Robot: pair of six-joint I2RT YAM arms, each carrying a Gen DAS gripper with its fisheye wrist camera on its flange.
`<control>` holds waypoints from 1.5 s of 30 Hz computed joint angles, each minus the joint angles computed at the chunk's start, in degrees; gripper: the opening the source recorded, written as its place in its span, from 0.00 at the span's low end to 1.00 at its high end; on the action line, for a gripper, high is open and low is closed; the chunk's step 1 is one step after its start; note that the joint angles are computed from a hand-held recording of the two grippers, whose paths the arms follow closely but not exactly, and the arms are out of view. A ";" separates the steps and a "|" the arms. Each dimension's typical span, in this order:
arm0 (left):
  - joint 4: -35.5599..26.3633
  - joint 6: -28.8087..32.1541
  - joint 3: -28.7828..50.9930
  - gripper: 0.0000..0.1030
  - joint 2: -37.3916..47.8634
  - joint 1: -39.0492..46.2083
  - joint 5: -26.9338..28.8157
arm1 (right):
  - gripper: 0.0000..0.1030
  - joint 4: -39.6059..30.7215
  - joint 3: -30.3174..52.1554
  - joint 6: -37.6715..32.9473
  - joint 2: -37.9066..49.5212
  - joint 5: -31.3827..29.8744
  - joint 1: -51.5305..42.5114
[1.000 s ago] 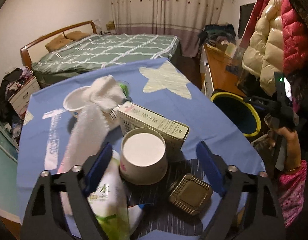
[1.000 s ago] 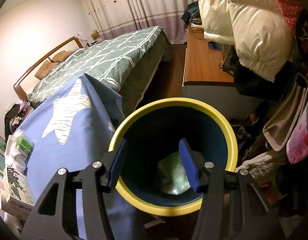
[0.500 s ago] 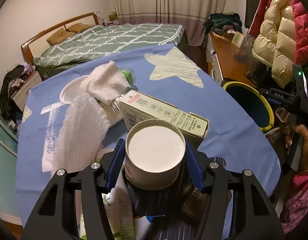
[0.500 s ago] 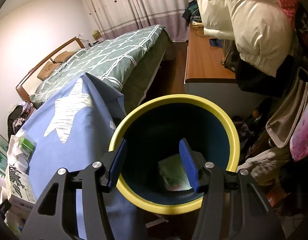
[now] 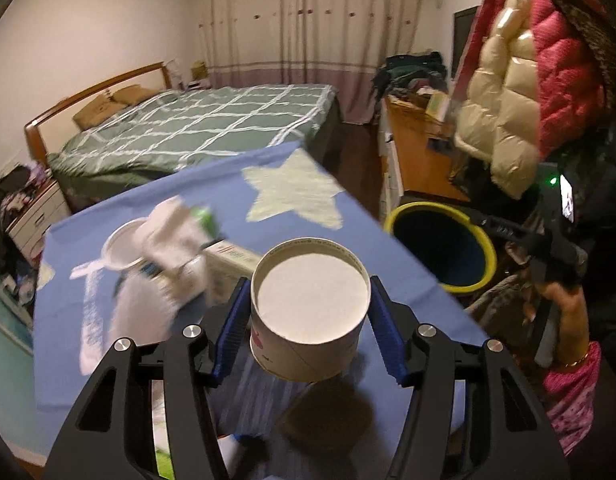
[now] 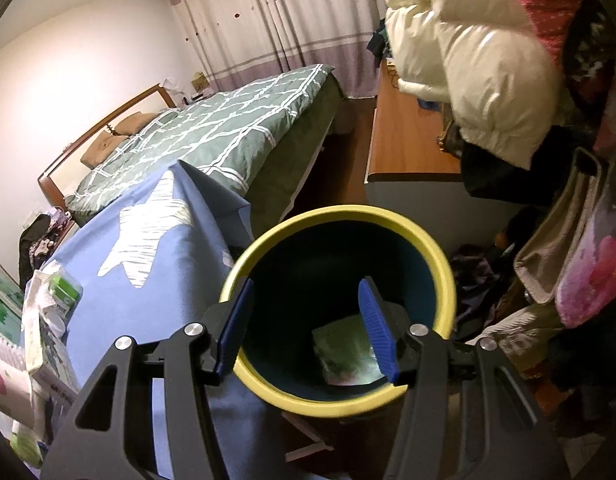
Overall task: Collect trash
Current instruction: 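Carry the white paper cup over the yellow bin and open the left tool, then move the empty left tool back over the table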
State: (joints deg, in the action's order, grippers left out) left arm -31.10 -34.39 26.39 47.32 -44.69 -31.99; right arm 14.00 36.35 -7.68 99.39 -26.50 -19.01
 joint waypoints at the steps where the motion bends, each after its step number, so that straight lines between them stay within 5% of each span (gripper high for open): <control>1: 1.61 0.15 0.62 0.56 2.00 -0.49 0.27 | 0.50 -0.25 0.00 -0.64 -0.08 -0.15 -0.73; 14: 25.66 7.72 21.21 0.56 44.91 -1.85 7.99 | 0.50 -1.51 1.51 -6.93 4.23 -2.84 -11.22; 24: 25.41 10.30 42.62 0.59 69.40 0.66 10.30 | 0.51 -2.44 4.43 -8.60 7.88 -3.14 -15.87; 25: 25.63 10.34 43.72 0.67 70.52 1.04 10.63 | 0.51 -2.71 4.74 -8.82 8.09 -3.16 -16.05; 28: 26.09 10.14 43.94 0.75 70.77 1.55 10.12 | 0.51 -2.87 5.13 -9.08 8.50 -2.86 -16.18; 35: 26.43 9.50 34.47 0.76 59.53 0.31 8.55 | 0.52 -2.67 4.36 -8.82 8.51 -2.96 -15.21; 41: 22.34 6.22 20.19 0.76 40.62 -1.31 4.79 | 0.52 -2.03 1.13 -9.72 6.37 -2.60 -11.00; 45: 14.19 2.03 12.37 0.78 25.21 -2.41 -0.96 | 0.52 -1.18 -3.75 -10.26 1.76 -2.17 -5.61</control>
